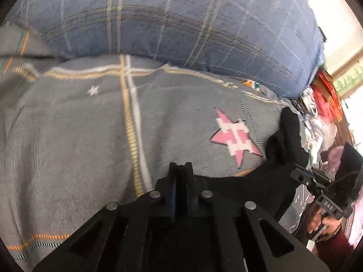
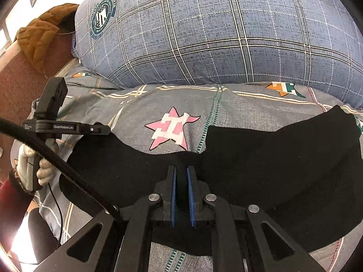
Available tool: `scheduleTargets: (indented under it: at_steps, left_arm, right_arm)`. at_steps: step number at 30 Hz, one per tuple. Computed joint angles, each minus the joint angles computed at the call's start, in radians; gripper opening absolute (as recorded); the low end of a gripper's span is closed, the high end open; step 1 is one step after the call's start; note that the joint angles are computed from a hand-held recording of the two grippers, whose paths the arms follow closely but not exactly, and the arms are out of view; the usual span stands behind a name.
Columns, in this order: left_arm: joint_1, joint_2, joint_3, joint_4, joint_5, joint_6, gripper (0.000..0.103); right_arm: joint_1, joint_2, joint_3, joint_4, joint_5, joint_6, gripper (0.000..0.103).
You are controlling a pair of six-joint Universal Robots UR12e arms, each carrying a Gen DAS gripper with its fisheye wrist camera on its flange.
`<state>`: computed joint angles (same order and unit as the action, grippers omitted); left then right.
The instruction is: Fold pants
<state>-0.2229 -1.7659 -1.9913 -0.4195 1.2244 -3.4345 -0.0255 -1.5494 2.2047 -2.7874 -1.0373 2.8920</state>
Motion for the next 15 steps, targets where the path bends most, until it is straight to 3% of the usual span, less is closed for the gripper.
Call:
scheduleTargets:
  at_steps: [6,11,15]
  left_arm:
    - [0.011,0.036,0.025,0.069,0.019,-0.003,0.006]
    - [0.008,0.084,0.030,0.177,0.111,0.039,0.006]
    - [-0.024,0.123,-0.014,0.191,0.180,0.115,0.006]
  right_arm:
    - [0.025,0.023,-0.049,-0.044,-0.018,0.029,0.010]
    - [0.064,0.043,-0.079,-0.187,-0.084,0.080,0.010]
    - [0.079,0.038,-0.058,-0.148,-0.091,0.049,0.010]
